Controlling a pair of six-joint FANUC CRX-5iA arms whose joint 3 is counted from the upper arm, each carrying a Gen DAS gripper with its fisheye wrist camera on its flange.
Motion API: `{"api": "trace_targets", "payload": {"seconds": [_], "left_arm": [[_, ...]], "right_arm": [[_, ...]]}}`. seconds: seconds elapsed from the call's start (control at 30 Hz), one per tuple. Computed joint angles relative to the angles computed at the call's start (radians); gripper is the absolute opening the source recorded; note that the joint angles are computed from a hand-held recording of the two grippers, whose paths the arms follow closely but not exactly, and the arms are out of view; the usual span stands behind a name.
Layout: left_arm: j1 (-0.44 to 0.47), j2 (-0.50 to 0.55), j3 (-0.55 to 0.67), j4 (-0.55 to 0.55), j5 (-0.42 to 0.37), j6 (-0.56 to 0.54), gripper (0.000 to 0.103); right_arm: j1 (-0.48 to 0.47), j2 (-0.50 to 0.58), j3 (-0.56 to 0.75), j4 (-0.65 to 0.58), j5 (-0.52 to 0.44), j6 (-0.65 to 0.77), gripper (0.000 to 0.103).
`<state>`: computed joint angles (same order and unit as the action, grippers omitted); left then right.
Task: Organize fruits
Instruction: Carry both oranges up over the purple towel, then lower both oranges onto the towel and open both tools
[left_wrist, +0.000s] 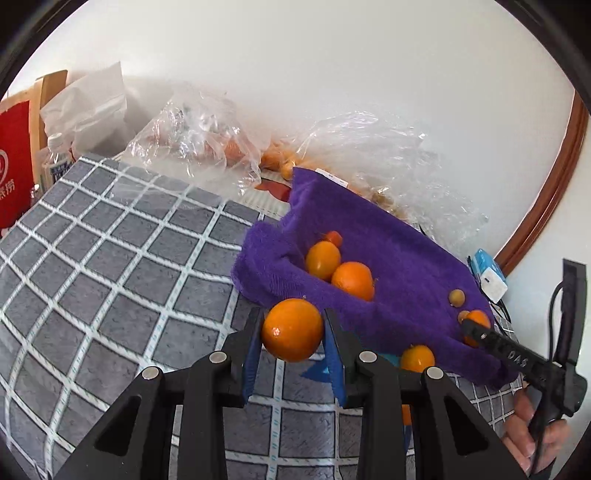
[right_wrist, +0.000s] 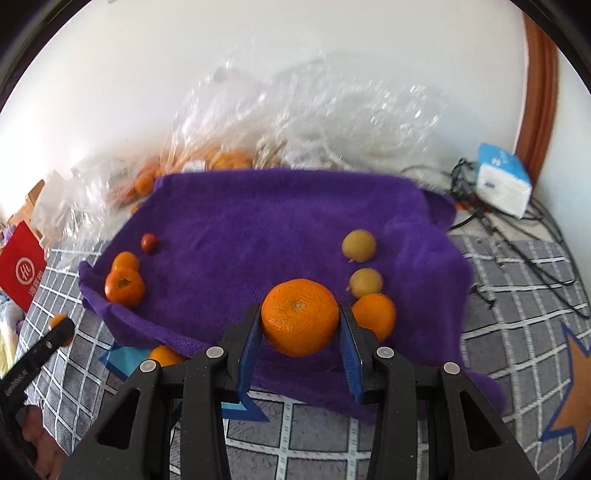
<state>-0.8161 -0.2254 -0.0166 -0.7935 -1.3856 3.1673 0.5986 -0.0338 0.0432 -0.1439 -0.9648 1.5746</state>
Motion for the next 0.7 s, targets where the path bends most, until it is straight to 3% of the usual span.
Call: {"api": "trace_targets", "payload": {"seconds": [0.17, 0.43, 0.6, 0.7], "left_arm": [[0.079, 0.009, 0.046, 0.037, 0.022, -0.12, 0.03], [0.286, 0.092, 0.121, 0.208, 0.158, -0.356, 0.03], [0.356, 0.167, 0.169, 0.306, 0.181, -0.476, 0.03], [0.371, 0.22, 0.213, 0.335, 0.145, -0.538, 0.03]], "right_arm": [[0.008, 0.04, 0.019, -0.007, -0.02, 0.02, 0.04], [-0.02, 0.054, 0.035, -0.066, -0.034, 0.033, 0.042], [-0.021, 0.045, 0.035, -0.059, -0.04, 0.029, 0.048], [-0.029, 0.027, 0.027, -0.078, -0.032, 0.056, 0.051]]}}
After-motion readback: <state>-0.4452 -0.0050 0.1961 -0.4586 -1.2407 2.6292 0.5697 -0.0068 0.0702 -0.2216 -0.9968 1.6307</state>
